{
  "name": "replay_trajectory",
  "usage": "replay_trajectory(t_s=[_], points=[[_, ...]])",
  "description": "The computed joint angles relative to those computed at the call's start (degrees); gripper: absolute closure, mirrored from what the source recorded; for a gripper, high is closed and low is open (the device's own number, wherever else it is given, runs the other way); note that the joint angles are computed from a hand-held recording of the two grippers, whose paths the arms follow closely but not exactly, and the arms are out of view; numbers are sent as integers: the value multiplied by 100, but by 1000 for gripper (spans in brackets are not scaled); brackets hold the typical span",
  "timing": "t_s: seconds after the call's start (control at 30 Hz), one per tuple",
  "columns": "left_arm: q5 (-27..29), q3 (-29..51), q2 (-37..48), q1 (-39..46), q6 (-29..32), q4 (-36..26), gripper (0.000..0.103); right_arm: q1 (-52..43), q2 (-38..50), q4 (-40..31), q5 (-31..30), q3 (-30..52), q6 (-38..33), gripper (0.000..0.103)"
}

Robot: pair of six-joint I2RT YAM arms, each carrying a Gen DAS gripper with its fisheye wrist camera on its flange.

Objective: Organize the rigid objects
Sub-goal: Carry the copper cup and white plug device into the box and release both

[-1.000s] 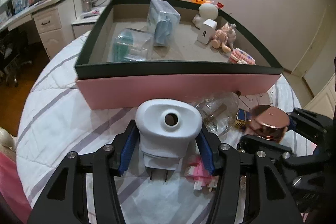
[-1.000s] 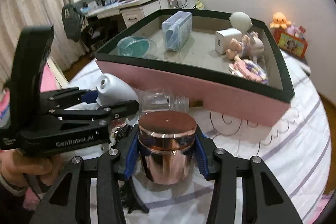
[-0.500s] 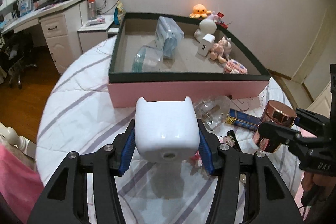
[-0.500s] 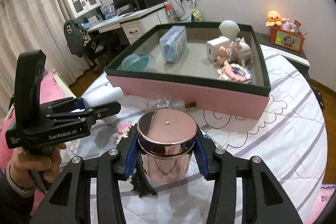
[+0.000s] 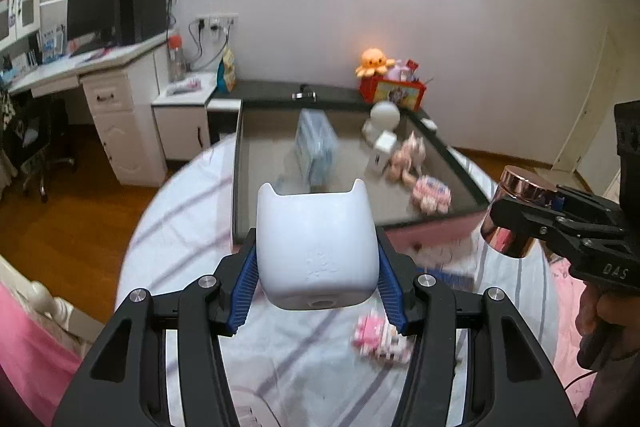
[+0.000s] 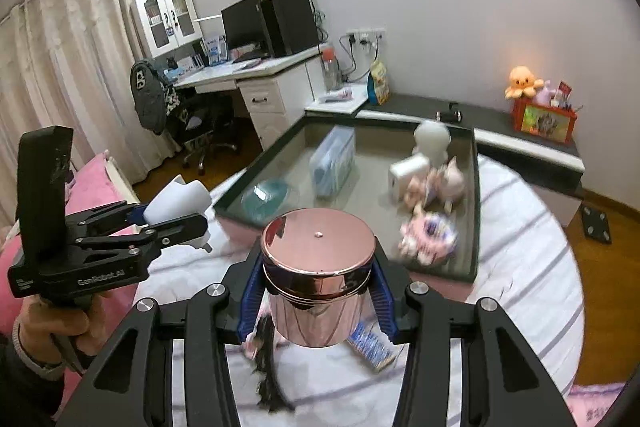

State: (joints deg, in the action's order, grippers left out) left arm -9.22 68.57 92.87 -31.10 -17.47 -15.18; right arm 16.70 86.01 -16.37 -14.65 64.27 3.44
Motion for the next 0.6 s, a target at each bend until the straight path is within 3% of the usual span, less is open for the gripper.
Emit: replay_trajectory(t_s=[0.6], points=[[475, 2636, 2014, 297, 264, -356, 49, -372, 2051, -309, -36, 2189, 82, 55]])
